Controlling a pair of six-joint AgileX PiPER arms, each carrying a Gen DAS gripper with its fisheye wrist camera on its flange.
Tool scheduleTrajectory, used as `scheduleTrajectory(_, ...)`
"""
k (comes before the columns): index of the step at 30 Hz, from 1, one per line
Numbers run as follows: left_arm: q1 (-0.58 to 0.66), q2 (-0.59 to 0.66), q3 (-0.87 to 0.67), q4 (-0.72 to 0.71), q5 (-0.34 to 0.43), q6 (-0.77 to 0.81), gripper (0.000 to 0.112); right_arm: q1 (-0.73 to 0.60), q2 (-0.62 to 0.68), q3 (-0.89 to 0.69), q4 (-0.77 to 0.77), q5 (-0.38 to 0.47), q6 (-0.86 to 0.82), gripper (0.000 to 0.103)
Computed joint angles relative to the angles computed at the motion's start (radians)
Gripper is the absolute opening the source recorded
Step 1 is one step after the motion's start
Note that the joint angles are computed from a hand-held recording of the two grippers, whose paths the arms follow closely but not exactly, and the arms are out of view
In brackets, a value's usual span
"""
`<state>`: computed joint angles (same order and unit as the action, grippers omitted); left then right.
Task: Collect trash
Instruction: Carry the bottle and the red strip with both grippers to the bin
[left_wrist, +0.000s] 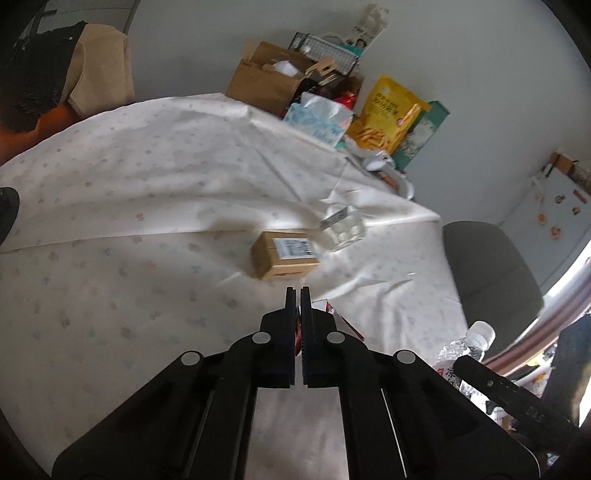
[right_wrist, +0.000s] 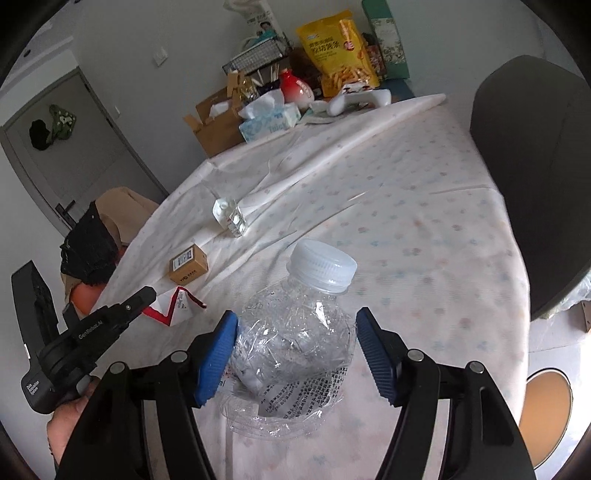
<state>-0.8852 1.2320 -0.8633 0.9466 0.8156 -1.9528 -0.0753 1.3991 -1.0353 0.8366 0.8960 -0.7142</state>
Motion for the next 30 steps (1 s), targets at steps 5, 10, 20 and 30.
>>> scheduleTrajectory(5, -0.031, -0.048, 0.022, 0.035, -0.018, -0.045, 0.003, -0.078, -0.03, 0.01, 0.022, 0.041, -0.032, 0.065)
scheduleTrajectory(10, -0.048, -0.053, 0.002, 0.042, -0.018, -0.039, 0.003, -0.161, -0.045, 0.019, 0.059, 0.087, -0.071, 0.065)
scheduleTrajectory(20, -0.127, 0.121, -0.181, 0.03, -0.007, 0.001, 0.003, -0.376, -0.016, 0.002, 0.118, 0.202, -0.183, 0.065)
scheduleTrajectory(30, -0.168, 0.369, -0.423, -0.027, -0.087, 0.11, 0.003, -0.64, 0.042, -0.047, 0.105, 0.269, -0.263, 0.065)
